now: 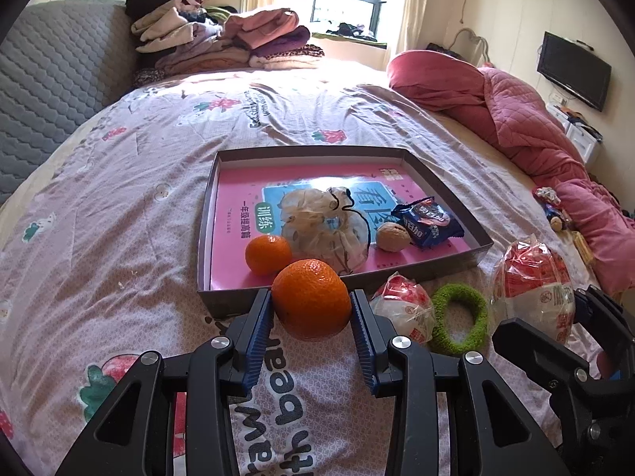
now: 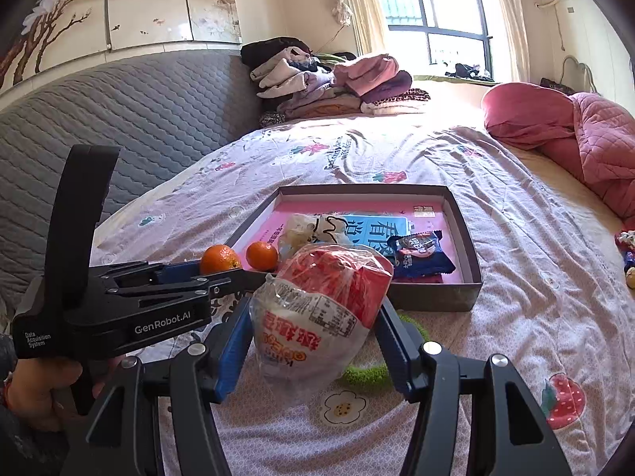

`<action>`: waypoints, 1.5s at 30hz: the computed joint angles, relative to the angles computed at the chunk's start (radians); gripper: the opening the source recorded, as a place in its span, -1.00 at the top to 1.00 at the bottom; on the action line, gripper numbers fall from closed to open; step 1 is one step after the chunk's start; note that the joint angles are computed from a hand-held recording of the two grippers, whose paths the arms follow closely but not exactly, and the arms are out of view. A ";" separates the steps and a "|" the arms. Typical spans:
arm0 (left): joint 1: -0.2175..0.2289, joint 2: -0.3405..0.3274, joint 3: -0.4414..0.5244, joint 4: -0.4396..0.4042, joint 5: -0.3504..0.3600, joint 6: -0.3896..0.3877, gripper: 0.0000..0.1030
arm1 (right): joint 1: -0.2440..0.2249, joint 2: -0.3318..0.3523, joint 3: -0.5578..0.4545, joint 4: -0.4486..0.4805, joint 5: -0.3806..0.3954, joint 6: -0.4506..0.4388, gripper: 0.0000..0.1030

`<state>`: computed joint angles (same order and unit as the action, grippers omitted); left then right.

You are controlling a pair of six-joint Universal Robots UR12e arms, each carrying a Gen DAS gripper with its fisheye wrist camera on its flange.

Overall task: Organize objects
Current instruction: 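Lift the orange with the left gripper while the right gripper lifts the egg toward the tray, then carry the orange over the tray with the left gripper while the right gripper carries the egg over it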

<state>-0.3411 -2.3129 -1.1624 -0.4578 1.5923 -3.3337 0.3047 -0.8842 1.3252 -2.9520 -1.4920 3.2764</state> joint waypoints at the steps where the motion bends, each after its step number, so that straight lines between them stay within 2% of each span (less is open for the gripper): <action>1: -0.001 -0.001 0.003 0.000 0.000 0.004 0.22 | -0.001 0.000 -0.004 0.000 0.000 -0.006 -0.16; 12: 0.003 -0.005 0.038 0.002 -0.009 0.007 0.22 | -0.005 0.011 -0.057 0.003 -0.013 -0.044 -0.16; 31: 0.010 -0.019 0.091 -0.012 -0.009 0.003 0.22 | -0.021 0.048 -0.150 0.015 -0.035 -0.049 -0.16; 45: 0.011 -0.068 0.199 -0.048 0.005 0.037 0.22 | -0.025 0.079 -0.214 0.046 -0.039 -0.094 -0.16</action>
<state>-0.3298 -2.3811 -0.9635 -0.5055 1.5973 -3.2964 0.2796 -0.8051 1.1112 -2.9057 -1.5312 3.1826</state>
